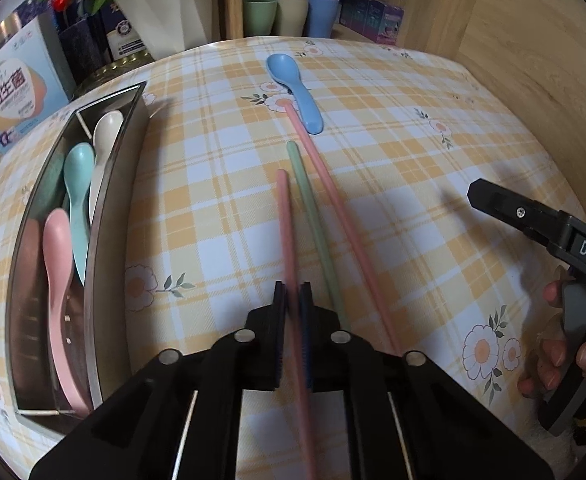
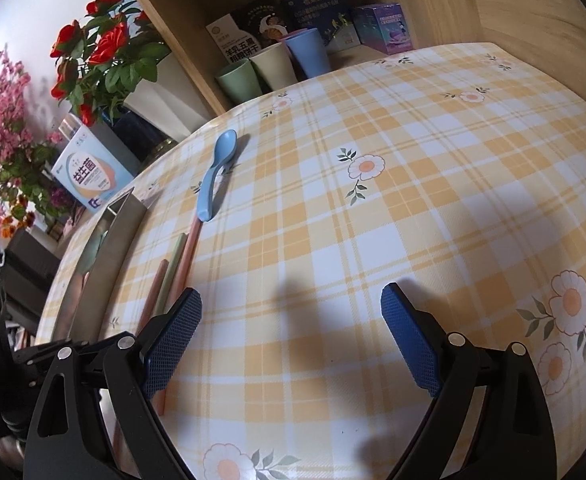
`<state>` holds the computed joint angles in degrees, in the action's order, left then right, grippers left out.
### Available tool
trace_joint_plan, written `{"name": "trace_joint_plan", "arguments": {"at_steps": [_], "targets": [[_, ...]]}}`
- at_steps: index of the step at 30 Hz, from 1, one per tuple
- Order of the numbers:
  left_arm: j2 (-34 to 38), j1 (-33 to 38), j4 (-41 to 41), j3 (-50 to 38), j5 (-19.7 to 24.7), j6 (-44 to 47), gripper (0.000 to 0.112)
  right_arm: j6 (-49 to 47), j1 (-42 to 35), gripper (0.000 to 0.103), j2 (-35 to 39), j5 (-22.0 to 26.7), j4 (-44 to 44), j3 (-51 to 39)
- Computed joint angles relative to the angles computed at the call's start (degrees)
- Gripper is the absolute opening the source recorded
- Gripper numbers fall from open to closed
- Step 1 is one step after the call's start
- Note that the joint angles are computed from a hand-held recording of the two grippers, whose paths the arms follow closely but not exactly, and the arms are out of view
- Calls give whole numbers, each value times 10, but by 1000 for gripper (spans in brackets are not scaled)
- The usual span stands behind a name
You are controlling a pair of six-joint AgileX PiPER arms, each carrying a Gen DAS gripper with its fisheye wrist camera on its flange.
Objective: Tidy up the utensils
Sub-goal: 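Move the left tool down to the pink chopstick and close on it, then lift the pink chopstick with the left tool while the right tool approaches the blue spoon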
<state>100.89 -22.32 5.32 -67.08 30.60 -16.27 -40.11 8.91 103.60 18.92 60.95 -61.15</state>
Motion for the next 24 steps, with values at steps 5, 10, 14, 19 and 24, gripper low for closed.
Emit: {"name": "trace_joint_plan", "arguments": {"at_steps": [5, 10, 14, 19, 24], "targets": [[-10, 3, -14, 15, -11, 7, 6, 18, 3, 88, 5, -4, -22, -7], [-40, 22, -88, 46, -20, 52, 6, 12, 3, 88, 6, -4, -15, -7], [-83, 33, -124, 73, -34, 82, 6, 12, 5, 88, 3, -8, -16, -3], [-132, 50, -159, 95, -44, 112, 6, 119, 20, 88, 2, -26, -125, -9], [-165, 76, -190, 104, -51, 141, 6, 133, 24, 88, -11, -45, -130, 8]]}}
